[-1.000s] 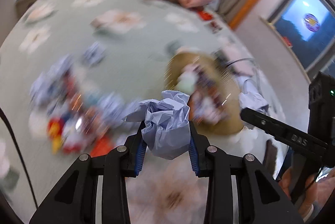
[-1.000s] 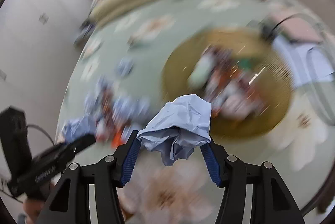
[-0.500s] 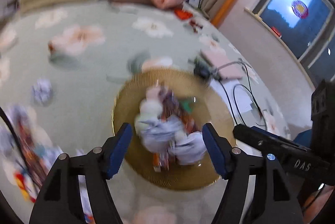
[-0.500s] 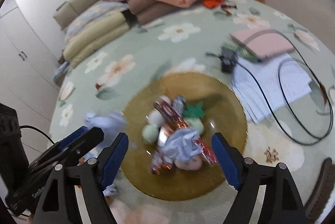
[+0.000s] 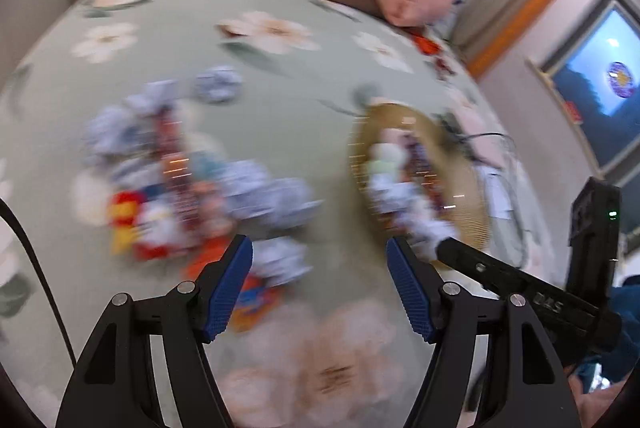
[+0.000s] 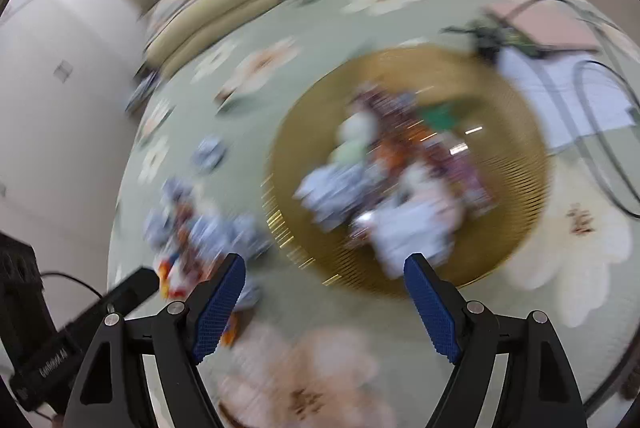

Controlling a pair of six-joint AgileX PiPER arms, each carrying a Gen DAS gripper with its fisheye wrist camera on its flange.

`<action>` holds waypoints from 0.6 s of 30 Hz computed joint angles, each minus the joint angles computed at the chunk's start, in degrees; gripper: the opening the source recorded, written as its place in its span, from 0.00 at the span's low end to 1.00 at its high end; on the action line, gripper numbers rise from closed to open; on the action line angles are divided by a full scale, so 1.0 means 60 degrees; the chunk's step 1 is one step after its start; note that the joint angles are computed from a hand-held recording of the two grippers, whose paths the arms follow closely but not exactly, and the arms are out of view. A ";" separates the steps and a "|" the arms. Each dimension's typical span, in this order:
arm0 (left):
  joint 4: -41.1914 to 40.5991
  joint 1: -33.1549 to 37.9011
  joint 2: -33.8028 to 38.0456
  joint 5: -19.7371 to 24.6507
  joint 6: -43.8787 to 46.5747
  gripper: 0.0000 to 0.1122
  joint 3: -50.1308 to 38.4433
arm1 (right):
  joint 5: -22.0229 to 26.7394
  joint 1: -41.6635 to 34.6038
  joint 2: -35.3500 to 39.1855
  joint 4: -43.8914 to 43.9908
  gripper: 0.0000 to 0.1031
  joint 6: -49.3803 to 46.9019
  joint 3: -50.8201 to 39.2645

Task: Organize objects
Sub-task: 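Grasp the Hello Kitty plush with the left tool while the right tool grasps a crumpled paper ball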

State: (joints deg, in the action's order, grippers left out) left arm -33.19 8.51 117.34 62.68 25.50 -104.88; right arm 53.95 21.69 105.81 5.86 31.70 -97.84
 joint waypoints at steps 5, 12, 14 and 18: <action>0.1040 0.0988 0.0396 0.0069 -0.0280 0.60 0.0086 | -0.0007 0.1066 0.0793 0.0937 0.78 -0.0533 -0.0553; 0.1506 0.1507 0.1699 0.0307 -0.0009 0.60 -0.0940 | 0.1384 0.2395 0.2982 0.0058 0.78 -0.0431 -0.3053; 0.1467 0.1468 0.2124 0.0206 0.0079 0.60 -0.1393 | 0.1598 0.2394 0.3341 0.0079 0.78 -0.0414 -0.3398; 0.1313 0.1543 0.3569 0.0801 -0.0443 0.61 -0.3700 | 0.1822 0.2166 0.3930 0.0268 0.78 -0.0233 -0.4002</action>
State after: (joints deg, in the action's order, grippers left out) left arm -25.31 17.77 138.76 67.49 22.84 -127.08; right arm 64.88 34.69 129.39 7.47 30.30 -121.85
